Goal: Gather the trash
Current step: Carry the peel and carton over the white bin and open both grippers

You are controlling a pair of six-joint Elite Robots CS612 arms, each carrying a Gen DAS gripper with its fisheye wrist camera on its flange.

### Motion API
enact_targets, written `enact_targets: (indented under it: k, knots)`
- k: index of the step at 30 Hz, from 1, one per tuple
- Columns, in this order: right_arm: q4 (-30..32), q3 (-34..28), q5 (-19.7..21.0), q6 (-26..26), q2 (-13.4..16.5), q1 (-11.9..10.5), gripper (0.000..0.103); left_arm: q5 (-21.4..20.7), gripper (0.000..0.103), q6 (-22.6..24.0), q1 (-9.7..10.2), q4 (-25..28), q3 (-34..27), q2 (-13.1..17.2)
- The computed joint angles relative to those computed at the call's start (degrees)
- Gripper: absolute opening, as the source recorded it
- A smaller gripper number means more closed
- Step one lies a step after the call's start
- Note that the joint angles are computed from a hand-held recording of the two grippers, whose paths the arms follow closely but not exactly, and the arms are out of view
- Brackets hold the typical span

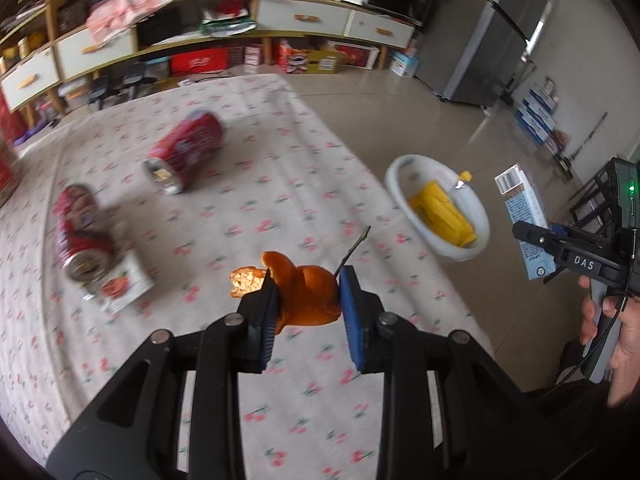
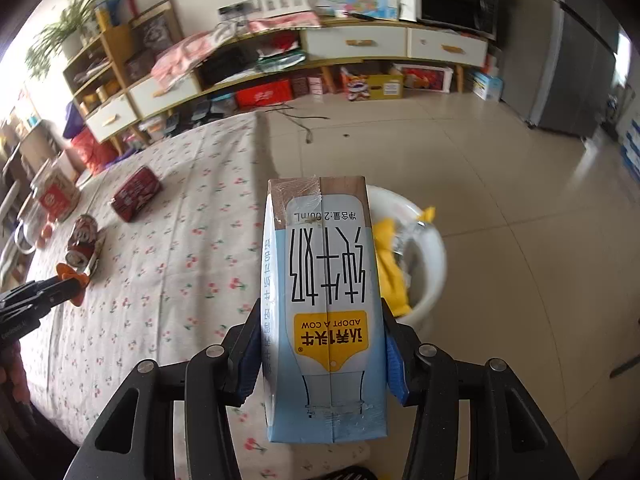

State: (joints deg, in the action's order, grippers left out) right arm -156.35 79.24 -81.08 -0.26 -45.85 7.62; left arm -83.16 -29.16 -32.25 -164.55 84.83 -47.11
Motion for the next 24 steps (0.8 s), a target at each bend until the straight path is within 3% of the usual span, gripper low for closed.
enact_targets:
  k: [6,14,22,24]
  knots:
    - [-0.69,1.23,0.10,2.65,-0.38,-1.99,0.051,-4.42,0.031,5.64,-1.12,1.02,-8.83,5.25]
    - [-1.76,1.24,-0.19,5.11,-0.43,-3.40,0.051,-6.01,0.032,10.28,-1.67,5.86,-19.82,11.56]
    - [-1.85,0.53,-0.78,6.34,-0.12,-3.67,0.051,-5.70,0.033,12.20,-1.78,8.18,-25.05,14.90]
    - [-1.70,0.30,-0.81,6.52,0.03,-3.66,0.051,-5.75,0.041,11.26,-1.69,8.86,-25.50,15.18]
